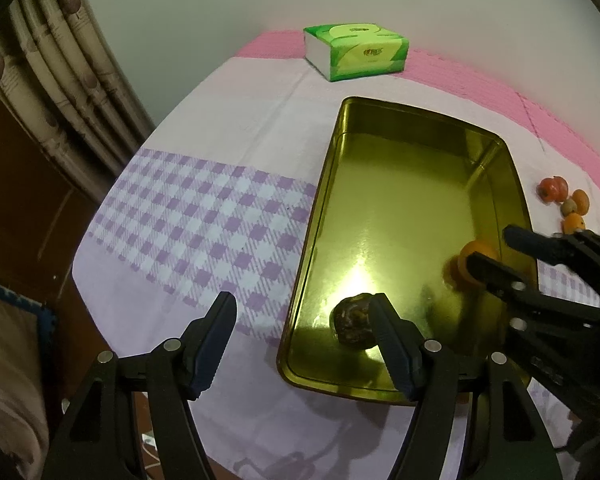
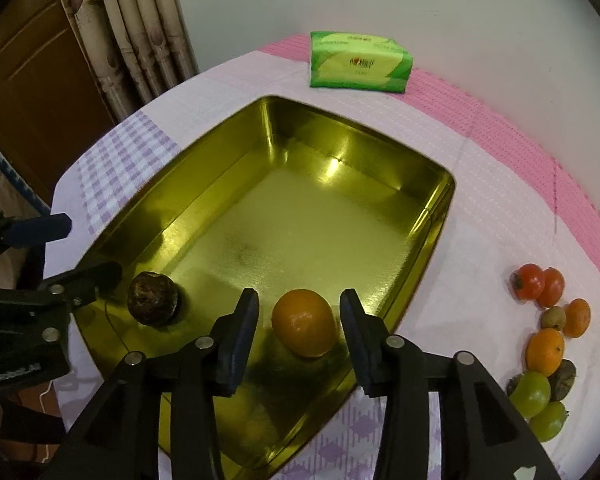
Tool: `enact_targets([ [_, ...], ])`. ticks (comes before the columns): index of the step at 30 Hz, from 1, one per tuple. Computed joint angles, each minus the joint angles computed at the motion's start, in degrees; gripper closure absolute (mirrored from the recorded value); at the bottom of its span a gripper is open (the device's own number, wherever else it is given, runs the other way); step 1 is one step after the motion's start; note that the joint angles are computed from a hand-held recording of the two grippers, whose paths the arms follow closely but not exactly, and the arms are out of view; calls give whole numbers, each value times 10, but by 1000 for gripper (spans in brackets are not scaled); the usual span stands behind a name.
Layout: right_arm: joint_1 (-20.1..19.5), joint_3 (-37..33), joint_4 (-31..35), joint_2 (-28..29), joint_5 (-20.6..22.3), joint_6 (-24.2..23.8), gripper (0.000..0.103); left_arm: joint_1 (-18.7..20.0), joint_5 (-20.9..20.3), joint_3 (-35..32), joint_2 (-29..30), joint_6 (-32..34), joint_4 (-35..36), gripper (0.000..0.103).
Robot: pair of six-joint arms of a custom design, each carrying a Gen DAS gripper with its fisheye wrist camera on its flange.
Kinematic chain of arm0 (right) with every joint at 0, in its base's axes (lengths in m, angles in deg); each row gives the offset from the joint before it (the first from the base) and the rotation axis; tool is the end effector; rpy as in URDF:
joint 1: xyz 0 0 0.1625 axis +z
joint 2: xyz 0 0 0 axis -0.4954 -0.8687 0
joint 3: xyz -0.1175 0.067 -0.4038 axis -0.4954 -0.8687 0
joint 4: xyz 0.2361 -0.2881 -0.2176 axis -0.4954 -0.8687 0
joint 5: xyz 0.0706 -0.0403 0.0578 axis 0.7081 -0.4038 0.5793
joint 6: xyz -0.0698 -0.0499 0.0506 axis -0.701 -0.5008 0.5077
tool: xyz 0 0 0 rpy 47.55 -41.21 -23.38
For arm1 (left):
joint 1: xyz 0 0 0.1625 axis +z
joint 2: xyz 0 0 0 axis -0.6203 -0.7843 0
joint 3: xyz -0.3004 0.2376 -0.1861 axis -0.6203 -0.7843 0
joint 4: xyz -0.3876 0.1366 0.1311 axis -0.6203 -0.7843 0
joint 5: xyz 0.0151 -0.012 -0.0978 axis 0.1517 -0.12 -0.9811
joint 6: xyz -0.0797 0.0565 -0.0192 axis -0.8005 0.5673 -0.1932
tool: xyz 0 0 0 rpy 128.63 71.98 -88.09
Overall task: Organize fruits
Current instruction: 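Drop the tangerine into the tin with the right tool, then grasp a green tomato with the left tool while the right tool grasps another green tomato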
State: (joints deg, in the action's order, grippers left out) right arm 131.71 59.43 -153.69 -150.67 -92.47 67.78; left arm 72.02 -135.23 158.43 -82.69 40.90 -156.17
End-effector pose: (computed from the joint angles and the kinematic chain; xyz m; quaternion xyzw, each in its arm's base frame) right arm 0.1558 -0.4053 0.2215 0.1215 -0.9020 0.2310 0.3439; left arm -0.3245 -0.4563 0.0696 0.2297 0.8921 -0.1350 0.3650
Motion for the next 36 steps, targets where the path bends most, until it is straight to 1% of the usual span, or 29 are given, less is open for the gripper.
enact_targets([
  [2,7,13,-8,-22,3,1,56,-1,0,0,1,4,-2,34],
  [5,10,41,-15,-67,2,4,56,-2,4,0,2,3,1,34],
  [8,3,78,-15,-128,-22,13,56,-4,5,0,3,1,0,34],
  [9,-5,95,-13,-159,-35,17,56,-5,6,1,4,1,0,34],
  [10,-13,103,-2,-182,-38,19,56,-5,7,3,2,3,-2,34],
  [11,-29,119,5,-218,-44,24,56,-6,7,3,3,5,-3,34],
  [14,-82,149,20,-301,-48,22,56,-10,6,6,5,14,-14,34],
  [15,-110,158,26,-332,-44,19,56,-11,4,7,6,17,-17,34],
  [18,-174,168,35,-384,-13,2,56,-15,-7,7,11,33,-31,34],
  [20,-211,171,31,-399,14,-12,56,-20,-18,6,16,42,-42,34],
  [21,-222,169,27,-398,25,-15,56,-22,-26,4,19,46,-46,34],
  [24,-251,165,-4,-378,57,-28,56,-33,-38,-5,32,55,-48,34],
  [26,-266,164,-15,-368,76,-32,56,-43,-44,-13,43,63,-52,34],
  [29,-279,160,-38,-349,87,-44,56,-54,-62,-32,65,83,-59,34],
  [32,-293,160,-46,-348,107,-57,57,-65,-81,-59,97,99,-67,34],
  [33,-296,161,-41,-353,117,-63,64,-68,-85,-66,107,102,-70,34],
  [34,-303,163,-24,-370,131,-69,69,-72,-92,-75,119,107,-76,34],
  [36,-304,169,-14,-389,130,-71,69,-78,-106,-92,145,119,-88,34],
])
